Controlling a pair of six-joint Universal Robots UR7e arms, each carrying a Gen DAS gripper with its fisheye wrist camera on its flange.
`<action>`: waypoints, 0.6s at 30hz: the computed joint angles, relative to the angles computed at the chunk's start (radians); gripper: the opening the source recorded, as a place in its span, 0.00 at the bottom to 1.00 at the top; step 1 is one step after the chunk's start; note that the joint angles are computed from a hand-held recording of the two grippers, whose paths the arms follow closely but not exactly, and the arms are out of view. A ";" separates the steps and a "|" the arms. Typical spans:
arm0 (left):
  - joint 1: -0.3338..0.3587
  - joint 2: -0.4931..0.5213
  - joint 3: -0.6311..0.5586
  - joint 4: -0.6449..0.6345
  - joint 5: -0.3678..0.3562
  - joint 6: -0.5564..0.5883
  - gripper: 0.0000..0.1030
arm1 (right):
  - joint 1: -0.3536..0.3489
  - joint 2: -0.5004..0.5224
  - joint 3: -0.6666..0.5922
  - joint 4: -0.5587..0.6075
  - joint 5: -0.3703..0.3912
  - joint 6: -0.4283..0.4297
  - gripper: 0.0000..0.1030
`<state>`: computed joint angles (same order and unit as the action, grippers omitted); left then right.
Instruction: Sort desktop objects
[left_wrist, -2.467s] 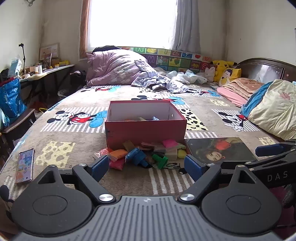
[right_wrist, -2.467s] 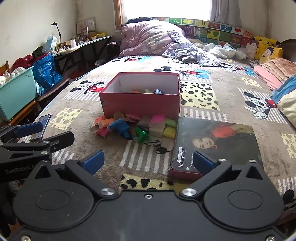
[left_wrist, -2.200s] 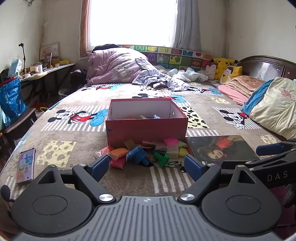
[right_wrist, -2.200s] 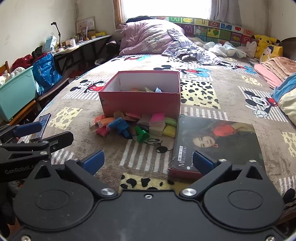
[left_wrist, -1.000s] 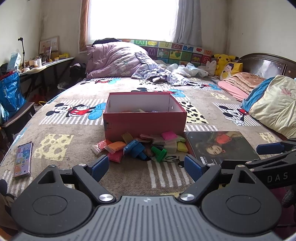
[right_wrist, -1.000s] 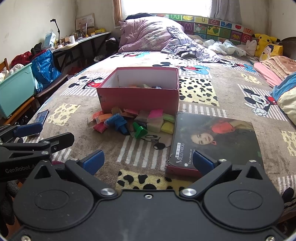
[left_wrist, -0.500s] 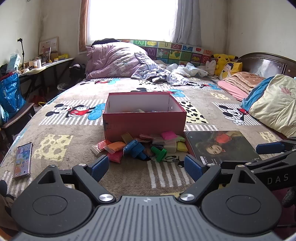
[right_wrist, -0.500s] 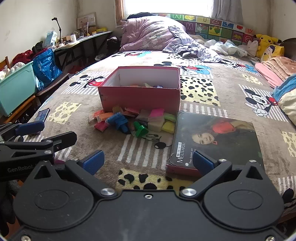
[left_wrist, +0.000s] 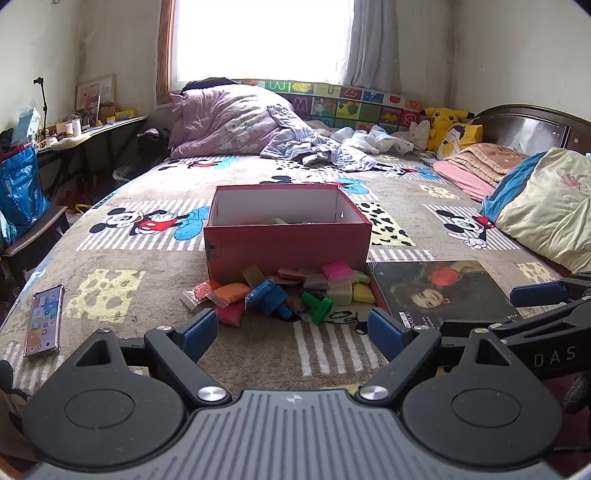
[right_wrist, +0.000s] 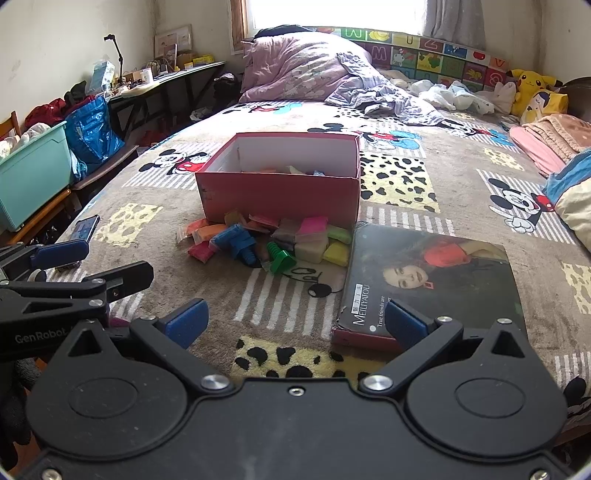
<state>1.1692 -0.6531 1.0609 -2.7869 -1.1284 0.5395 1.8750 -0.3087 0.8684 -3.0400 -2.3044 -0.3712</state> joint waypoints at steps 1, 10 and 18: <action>0.001 0.002 -0.005 0.005 -0.003 0.001 0.86 | -0.002 -0.002 0.002 0.002 0.006 0.002 1.00; 0.022 0.034 -0.075 0.068 -0.047 -0.022 0.86 | -0.032 -0.012 0.020 -0.035 0.095 -0.001 1.00; 0.053 0.129 -0.230 0.122 -0.058 -0.003 0.86 | -0.069 0.039 -0.070 -0.032 0.128 -0.023 1.00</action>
<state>1.2217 -0.5245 0.8314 -2.6644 -1.1867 0.5366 1.8056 -0.2700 0.7984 -3.0719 -2.1760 -0.3942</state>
